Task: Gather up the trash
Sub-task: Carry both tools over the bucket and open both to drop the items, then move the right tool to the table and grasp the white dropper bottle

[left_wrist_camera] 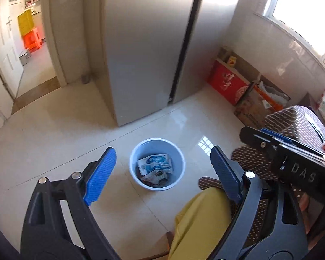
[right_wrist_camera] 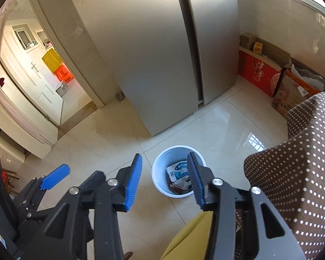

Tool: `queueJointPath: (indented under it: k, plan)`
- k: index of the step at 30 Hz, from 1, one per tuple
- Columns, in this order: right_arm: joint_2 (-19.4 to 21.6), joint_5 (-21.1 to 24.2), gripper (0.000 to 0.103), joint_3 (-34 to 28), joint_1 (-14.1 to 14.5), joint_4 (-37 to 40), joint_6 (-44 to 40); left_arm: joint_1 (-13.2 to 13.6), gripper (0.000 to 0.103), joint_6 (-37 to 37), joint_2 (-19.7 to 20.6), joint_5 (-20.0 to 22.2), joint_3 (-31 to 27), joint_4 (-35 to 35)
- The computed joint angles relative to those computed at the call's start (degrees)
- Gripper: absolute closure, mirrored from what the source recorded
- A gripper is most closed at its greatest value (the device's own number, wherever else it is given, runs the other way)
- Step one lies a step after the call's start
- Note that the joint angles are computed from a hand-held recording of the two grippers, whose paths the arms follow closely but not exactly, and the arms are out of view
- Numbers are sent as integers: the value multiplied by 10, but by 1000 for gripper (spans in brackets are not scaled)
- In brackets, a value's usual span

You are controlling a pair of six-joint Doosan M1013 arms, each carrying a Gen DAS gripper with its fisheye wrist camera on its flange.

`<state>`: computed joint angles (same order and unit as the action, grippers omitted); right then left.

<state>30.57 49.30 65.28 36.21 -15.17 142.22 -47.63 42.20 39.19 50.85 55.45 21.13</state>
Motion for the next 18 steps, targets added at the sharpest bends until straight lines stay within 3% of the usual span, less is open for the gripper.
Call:
queueJointPath:
  k: [9,18]
  plan:
    - [-60,-9,60,80,5,-93,117,-22,16,73,29,0,-59,-25]
    - [-142,23,60,185,4,-211,282,-51,16,167,71,13,-142,-63]
